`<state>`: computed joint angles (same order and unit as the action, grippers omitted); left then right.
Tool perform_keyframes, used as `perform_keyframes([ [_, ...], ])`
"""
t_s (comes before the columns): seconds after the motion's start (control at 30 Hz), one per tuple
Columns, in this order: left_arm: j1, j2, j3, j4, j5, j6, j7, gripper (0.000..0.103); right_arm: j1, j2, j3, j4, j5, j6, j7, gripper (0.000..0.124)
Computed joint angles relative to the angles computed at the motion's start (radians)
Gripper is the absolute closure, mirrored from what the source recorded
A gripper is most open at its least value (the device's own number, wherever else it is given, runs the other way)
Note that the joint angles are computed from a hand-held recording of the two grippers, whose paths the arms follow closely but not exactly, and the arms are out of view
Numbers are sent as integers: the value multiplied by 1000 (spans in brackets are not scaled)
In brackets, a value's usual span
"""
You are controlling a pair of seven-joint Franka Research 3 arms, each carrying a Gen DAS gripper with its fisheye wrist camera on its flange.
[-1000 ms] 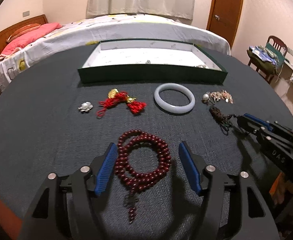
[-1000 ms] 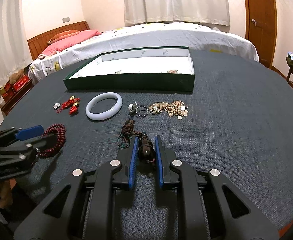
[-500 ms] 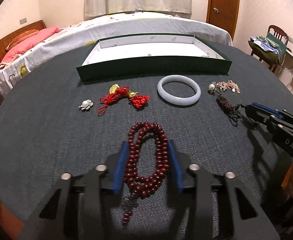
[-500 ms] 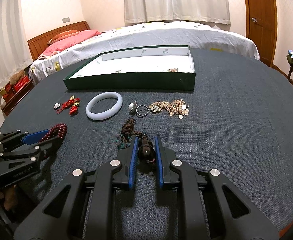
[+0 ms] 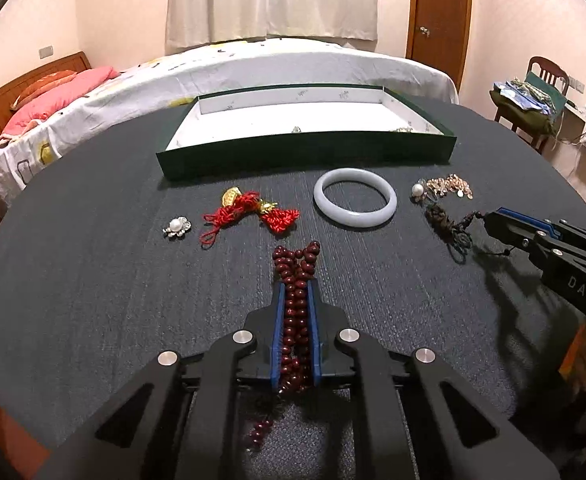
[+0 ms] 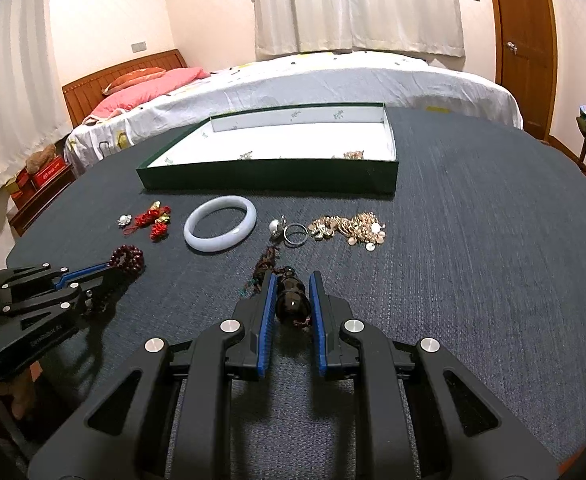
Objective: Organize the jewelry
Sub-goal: 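Carry the pendant and mala into the green box and release both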
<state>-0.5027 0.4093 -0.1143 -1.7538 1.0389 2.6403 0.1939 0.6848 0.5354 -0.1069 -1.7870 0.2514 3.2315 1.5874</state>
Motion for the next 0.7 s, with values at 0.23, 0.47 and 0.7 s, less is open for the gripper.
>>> perform_keyframes([
  [0.23,-7,-15,13,7,56,-5,-54,92,-7,-18,15,-8,14,33,-20,107],
  [0.47,0,-25,12,25,114,-4,-95,92,12,-37,-2,-5,42,69,-55,107],
  [0.7,11,-19,11,62,130,3,-88,92,15,-33,-6,40,73,70,-91,107],
])
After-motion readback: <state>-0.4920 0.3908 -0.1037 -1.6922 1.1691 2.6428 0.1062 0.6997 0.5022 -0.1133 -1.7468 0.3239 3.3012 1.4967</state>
